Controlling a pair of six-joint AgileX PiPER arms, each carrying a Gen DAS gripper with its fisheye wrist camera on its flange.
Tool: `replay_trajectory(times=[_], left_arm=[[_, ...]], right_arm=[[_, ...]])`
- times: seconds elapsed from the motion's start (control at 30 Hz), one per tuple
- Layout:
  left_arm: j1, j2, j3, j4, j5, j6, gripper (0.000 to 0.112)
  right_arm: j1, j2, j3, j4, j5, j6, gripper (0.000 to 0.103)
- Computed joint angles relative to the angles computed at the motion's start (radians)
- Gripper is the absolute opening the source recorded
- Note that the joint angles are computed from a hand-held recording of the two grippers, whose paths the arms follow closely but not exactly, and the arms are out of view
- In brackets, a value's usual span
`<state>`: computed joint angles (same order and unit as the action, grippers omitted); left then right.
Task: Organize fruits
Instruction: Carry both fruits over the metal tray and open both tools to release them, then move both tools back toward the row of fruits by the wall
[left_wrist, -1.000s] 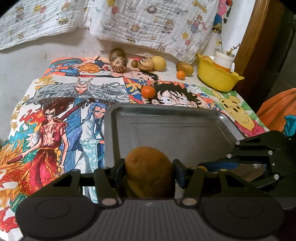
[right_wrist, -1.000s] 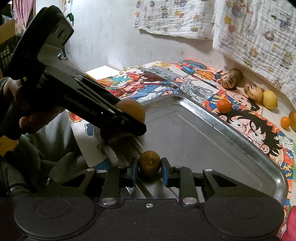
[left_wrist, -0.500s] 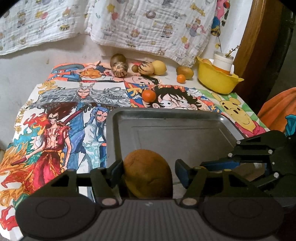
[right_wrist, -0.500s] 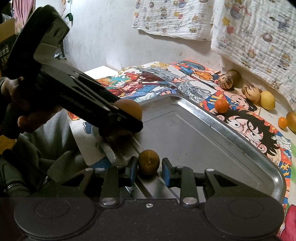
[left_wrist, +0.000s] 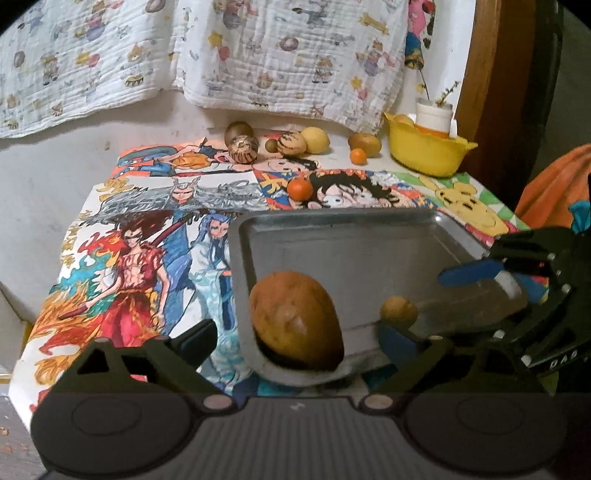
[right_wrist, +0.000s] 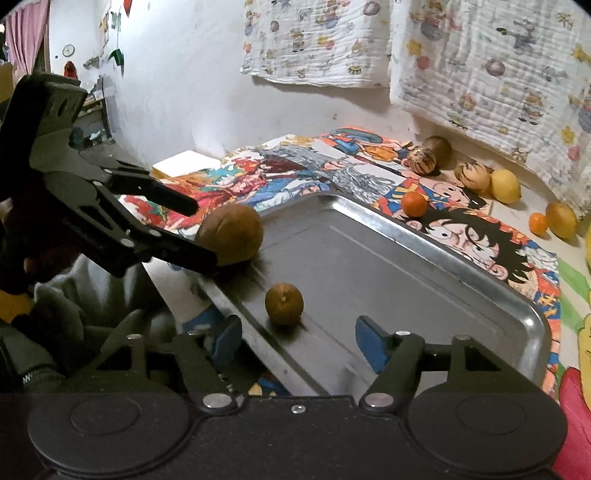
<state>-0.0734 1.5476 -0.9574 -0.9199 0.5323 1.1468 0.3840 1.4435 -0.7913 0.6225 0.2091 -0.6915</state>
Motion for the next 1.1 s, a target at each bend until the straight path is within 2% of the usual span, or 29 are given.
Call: replay_trajectory(times=[0.2, 0.33, 0.5, 0.73, 1.1], left_arm=[[0.021, -0.011, -0.003, 0.107, 0.004, -0.044, 0.102], [0.051, 0.005, -0.035, 0.192, 0.04, -0.1, 0.102], [0.089, 0.027, -0.094, 0.244, 0.092, -0.149, 0.102], [0.102, 0.05, -0.172, 0.298, 0.093, -0.205, 0.102], [0.056, 0.148, -0.328, 0.384, 0.093, -0.323, 0.102]], right_arm=[[-0.018, -0.044, 0.031, -0.098, 0.002, 0.125, 0.082], [-0.045, -0.059, 0.029, -0.153, 0.037, 0.175, 0.092], [-0.061, -0.062, 0.012, -0.278, 0.049, 0.283, 0.098], [-0.098, -0.032, -0.046, -0.278, 0.067, 0.251, 0.101], [-0.162, 0.066, -0.175, -0.146, 0.103, 0.048, 0.102]])
